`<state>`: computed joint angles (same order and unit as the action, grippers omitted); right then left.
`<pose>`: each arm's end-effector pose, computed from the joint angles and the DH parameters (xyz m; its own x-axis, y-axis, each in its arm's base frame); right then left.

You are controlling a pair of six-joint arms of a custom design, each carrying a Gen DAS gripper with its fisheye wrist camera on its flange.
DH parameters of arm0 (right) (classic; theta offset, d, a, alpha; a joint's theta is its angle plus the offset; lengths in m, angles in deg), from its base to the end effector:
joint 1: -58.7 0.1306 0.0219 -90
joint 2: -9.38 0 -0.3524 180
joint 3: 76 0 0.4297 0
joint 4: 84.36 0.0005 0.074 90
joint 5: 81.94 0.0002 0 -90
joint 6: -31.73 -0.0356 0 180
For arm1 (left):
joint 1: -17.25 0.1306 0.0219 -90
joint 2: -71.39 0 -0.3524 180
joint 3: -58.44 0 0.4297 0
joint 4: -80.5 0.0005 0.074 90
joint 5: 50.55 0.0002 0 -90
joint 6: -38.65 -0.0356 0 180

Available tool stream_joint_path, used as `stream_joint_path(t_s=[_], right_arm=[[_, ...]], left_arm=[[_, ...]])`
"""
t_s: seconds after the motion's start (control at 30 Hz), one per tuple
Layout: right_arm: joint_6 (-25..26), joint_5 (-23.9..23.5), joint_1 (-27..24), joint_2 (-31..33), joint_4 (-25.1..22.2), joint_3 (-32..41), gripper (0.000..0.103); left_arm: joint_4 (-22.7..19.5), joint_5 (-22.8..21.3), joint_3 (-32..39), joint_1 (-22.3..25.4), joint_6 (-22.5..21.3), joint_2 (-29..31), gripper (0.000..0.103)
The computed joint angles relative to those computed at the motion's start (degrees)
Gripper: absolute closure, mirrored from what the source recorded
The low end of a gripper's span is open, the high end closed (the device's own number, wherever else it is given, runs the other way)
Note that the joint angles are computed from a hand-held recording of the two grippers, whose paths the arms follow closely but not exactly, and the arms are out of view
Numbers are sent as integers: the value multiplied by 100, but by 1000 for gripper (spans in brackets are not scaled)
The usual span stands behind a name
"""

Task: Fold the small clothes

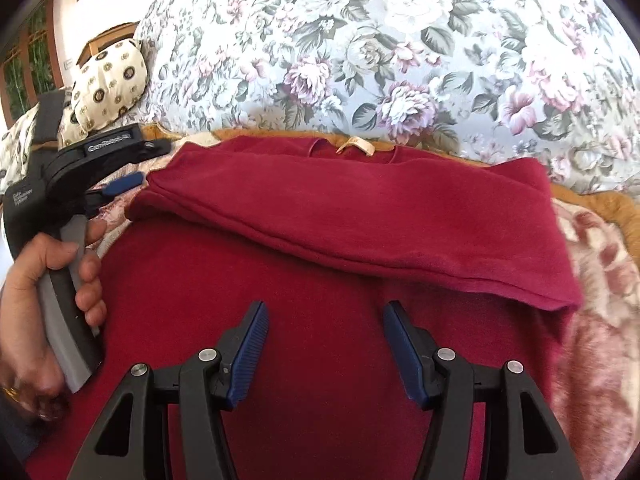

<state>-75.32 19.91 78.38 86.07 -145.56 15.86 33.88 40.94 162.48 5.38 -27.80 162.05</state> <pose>0.4084 0.1378 0.5075 -0.7052 0.0526 -0.7071 0.0119 0.9980 0.0623 0.5238 -0.1116 0.5222 -0.5824 -0.2857 -0.7610 -0.0063 0.9378 -0.3472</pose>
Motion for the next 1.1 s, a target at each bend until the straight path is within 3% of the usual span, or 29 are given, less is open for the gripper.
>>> stream_joint_path(t_s=[0.07, 0.13, 0.2, 0.23, 0.33, 0.37, 0.43, 0.5, 0.57, 0.7, 0.77, 0.83, 0.87, 0.93, 1.0, 1.1], right_arm=[[243, 109, -115, -351, 395, -130, 45], [420, 232, -393, -424, 500, -21, 45], [475, -253, -875, -306, 429, 220, 45], [506, -728, -1130, -187, 299, 348, 47], [808, -1907, -1754, 293, -700, 621, 53], [906, -2126, -1817, 291, -818, 489, 53], [1397, -2436, -1878, -114, -607, 67, 53], [1573, -2573, -1933, -104, -855, 196, 54], [1713, -2534, -2007, 157, -1312, 674, 55], [1442, -2218, -2098, 365, -958, 1164, 55], [1238, -2526, -2226, 659, -922, 1394, 55], [1309, -2612, -2316, 1195, -1252, 1712, 58], [1267, -2266, -2280, 1414, -1467, 1849, 62], [950, -2141, -2463, 1491, -1142, 1793, 69], [448, -1833, -2551, 1627, -1221, 1983, 80], [464, -1083, -2391, 1613, -1322, 2185, 79]], left_arm=[[380, -92, -188, -114, -376, -190, 43], [289, 361, -111, -226, -766, -87, 43], [-197, 974, 161, -315, -1038, 200, 43], [-418, 1172, 285, -343, -1142, 331, 43], [-976, 1345, 593, -350, -1189, 632, 43], [-1075, 1382, 635, -310, -1083, 683, 43], [-1246, 1513, 706, -226, -892, 789, 43], [-1243, 1500, 704, -230, -900, 787, 43], [-1298, 1307, 727, -300, -1016, 790, 43], [-1340, 1118, 774, -372, -1106, 849, 43], [-1325, 1115, 758, -366, -1116, 840, 43], [-1297, 1164, 751, -353, -1103, 842, 43], [-1297, 1174, 753, -352, -1109, 845, 43], [-1300, 1167, 756, -354, -1115, 848, 43], [-1309, 1155, 759, -356, -1123, 852, 43], [-1325, 1129, 776, -362, -1134, 867, 42]])
